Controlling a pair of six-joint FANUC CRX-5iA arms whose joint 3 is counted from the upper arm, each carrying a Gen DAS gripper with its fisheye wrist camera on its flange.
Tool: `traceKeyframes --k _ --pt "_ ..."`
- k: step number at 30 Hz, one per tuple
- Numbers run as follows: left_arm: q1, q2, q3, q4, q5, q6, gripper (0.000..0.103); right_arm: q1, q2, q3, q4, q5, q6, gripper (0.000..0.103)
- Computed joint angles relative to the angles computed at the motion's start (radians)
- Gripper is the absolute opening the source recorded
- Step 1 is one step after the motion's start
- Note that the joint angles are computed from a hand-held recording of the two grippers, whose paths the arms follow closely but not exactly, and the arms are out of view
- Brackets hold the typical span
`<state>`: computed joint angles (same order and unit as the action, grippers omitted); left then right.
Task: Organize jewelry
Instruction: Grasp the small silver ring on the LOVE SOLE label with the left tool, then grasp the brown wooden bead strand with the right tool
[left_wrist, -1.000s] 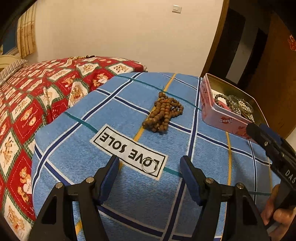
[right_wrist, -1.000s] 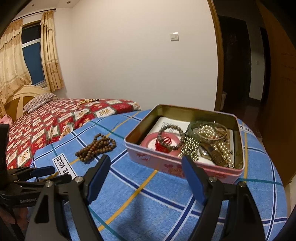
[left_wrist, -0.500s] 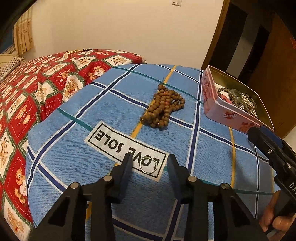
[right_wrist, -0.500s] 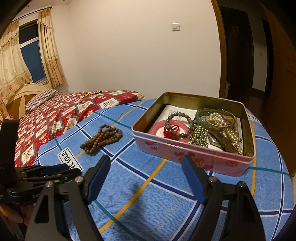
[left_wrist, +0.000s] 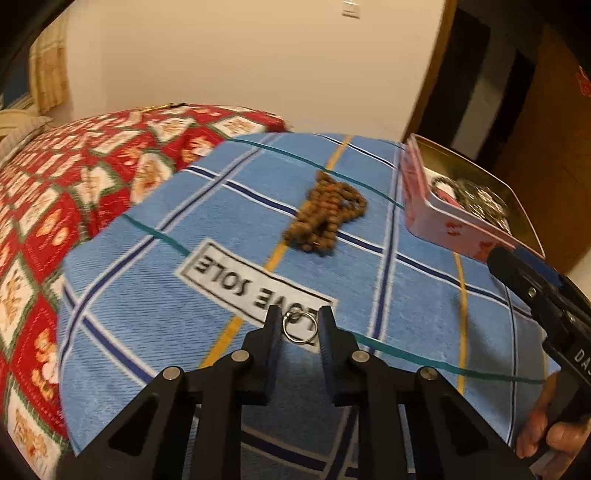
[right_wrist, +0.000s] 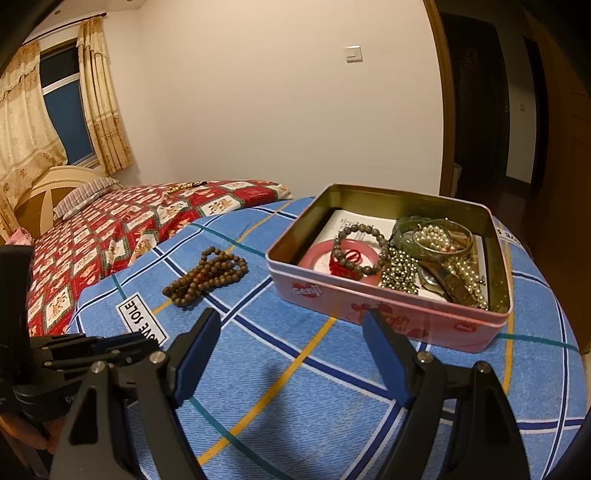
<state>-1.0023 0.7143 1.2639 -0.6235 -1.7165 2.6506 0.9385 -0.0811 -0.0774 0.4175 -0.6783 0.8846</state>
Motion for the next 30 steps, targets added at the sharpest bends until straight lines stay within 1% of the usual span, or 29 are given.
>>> traceKeyframes --k 4,8,13,17,20,22,24,27,30 --pt "-0.015 0.008 0.026 -0.059 -0.059 0.040 0.020 0.000 0.003 0.004 -0.006 -0.003 0.009 0.082" --pt "-0.017 -0.015 -0.010 -0.075 -0.065 0.095 0.020 0.000 0.003 0.005 -0.007 -0.003 0.011 0.082" --pt "-0.018 -0.023 -0.021 -0.084 -0.075 0.119 0.020 0.003 0.005 0.007 -0.011 -0.003 0.025 0.082" --pt "-0.010 -0.055 -0.080 -0.066 -0.041 0.158 0.020 0.018 0.013 0.013 -0.001 -0.014 0.040 0.082" --pt "-0.005 -0.082 -0.129 -0.048 -0.007 0.192 0.020 0.029 0.023 0.026 -0.004 -0.028 0.054 0.079" --pt "-0.006 -0.088 -0.139 -0.049 0.002 0.200 0.020 0.031 0.033 0.049 -0.043 -0.046 0.083 0.071" --pt "-0.007 -0.093 -0.148 -0.050 0.010 0.205 0.020 0.034 0.048 0.078 -0.086 -0.069 0.115 0.068" --pt "-0.006 -0.111 -0.179 -0.047 0.033 0.225 0.020 0.036 0.070 0.112 -0.127 -0.089 0.136 0.068" --pt "-0.003 -0.126 -0.206 -0.039 0.052 0.247 0.020 0.025 0.118 0.189 -0.218 -0.135 0.189 0.068"
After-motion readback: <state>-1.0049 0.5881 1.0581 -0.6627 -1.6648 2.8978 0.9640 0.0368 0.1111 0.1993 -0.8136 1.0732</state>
